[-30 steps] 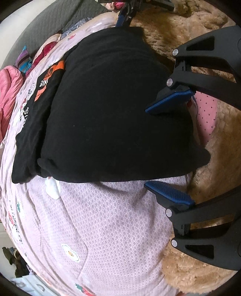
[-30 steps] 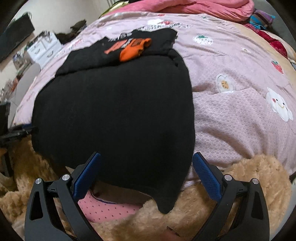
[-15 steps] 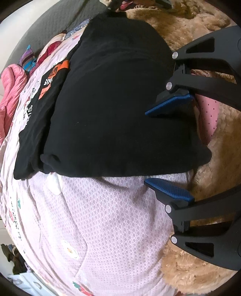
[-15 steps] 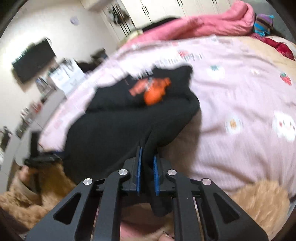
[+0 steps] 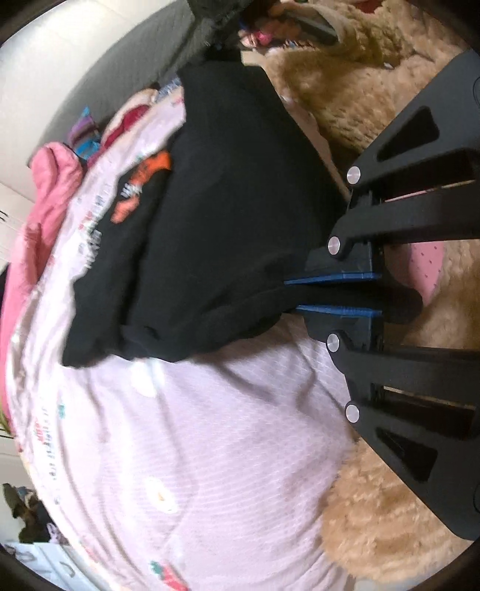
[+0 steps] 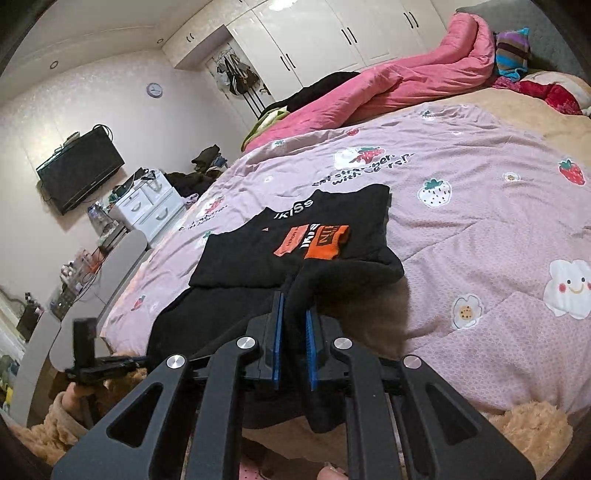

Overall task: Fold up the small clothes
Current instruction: 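Close the right gripper on the hem while the left gripper also grasps the hem, then lift the hem with both grippers and fold it over toward the collar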

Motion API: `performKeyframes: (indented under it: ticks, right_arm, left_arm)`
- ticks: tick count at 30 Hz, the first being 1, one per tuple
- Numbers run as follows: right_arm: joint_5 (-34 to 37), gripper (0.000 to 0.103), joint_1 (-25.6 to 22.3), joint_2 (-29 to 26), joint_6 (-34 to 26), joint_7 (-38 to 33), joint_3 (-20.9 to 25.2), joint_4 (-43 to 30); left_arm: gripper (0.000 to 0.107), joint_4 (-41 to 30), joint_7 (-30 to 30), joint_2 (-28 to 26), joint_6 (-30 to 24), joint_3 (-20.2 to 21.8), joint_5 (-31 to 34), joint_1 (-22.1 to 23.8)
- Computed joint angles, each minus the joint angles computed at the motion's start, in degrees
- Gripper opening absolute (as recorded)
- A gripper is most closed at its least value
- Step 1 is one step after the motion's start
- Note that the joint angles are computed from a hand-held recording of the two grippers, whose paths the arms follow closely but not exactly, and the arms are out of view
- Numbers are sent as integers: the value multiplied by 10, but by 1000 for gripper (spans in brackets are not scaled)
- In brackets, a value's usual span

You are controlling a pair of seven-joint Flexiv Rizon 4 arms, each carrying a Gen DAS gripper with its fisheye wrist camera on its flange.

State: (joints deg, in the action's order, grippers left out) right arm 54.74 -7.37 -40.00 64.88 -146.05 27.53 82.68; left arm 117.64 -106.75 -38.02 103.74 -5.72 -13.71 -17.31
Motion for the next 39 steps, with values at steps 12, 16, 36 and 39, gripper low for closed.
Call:
performKeyframes:
  ticks: [12, 16, 36, 39]
  right_arm:
    - [35, 10, -12, -2, 18, -16, 8, -17]
    - [52, 10, -18, -2, 36, -35, 15, -25]
    - [8, 10, 13, -44, 79, 27, 10, -100]
    - [-20, 10, 25, -57, 90, 56, 7, -118]
  left_arm:
    - [4, -19, 4, 16, 69, 42, -32, -32]
    - [4, -25, 11, 16, 71, 43, -43, -32]
    - [4, -84, 34, -6, 88, 45, -74, -19]
    - [4, -99, 41, -13, 80, 56, -86, -26]
